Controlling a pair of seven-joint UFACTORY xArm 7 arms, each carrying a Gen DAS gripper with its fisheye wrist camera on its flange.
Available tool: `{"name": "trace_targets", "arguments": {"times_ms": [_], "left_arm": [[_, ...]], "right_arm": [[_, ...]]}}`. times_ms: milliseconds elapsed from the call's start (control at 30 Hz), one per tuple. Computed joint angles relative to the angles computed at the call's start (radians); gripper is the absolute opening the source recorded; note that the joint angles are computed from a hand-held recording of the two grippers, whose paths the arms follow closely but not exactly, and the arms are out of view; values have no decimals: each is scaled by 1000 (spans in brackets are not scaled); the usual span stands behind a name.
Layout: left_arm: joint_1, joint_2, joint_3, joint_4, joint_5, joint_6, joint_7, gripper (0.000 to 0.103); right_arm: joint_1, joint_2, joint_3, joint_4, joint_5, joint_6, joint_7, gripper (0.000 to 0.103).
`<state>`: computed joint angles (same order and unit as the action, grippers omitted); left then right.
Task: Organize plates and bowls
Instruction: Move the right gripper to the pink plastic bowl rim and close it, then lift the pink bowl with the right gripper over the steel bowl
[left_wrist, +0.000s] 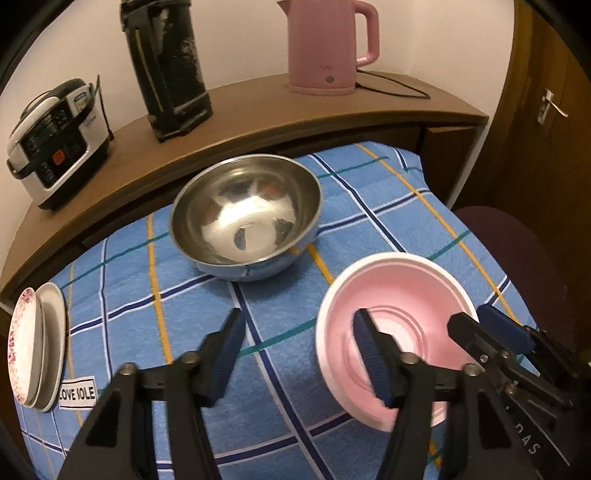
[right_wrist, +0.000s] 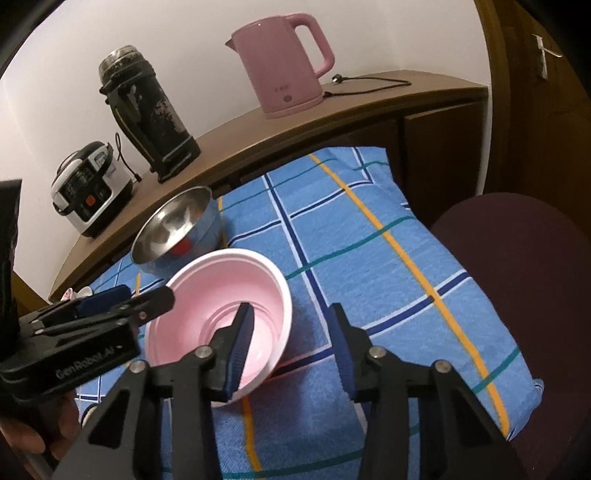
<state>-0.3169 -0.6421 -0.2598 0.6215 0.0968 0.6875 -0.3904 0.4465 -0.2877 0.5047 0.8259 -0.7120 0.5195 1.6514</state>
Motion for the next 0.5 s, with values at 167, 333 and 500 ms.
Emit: {"name": "trace_targets", "arguments": {"times_ms": [167, 333, 500], "left_arm": [[-14, 40, 12, 7, -26, 4, 10, 36], [-20, 54, 10, 6, -27, -5, 16, 20], [-28, 63, 19, 0, -41, -19, 14, 13]], "right_arm": [[10, 28, -20, 1, 25, -26, -22, 25], [13, 38, -22, 0, 24, -40, -15, 17], [27, 57, -23, 27, 21, -11, -30, 12]]}}
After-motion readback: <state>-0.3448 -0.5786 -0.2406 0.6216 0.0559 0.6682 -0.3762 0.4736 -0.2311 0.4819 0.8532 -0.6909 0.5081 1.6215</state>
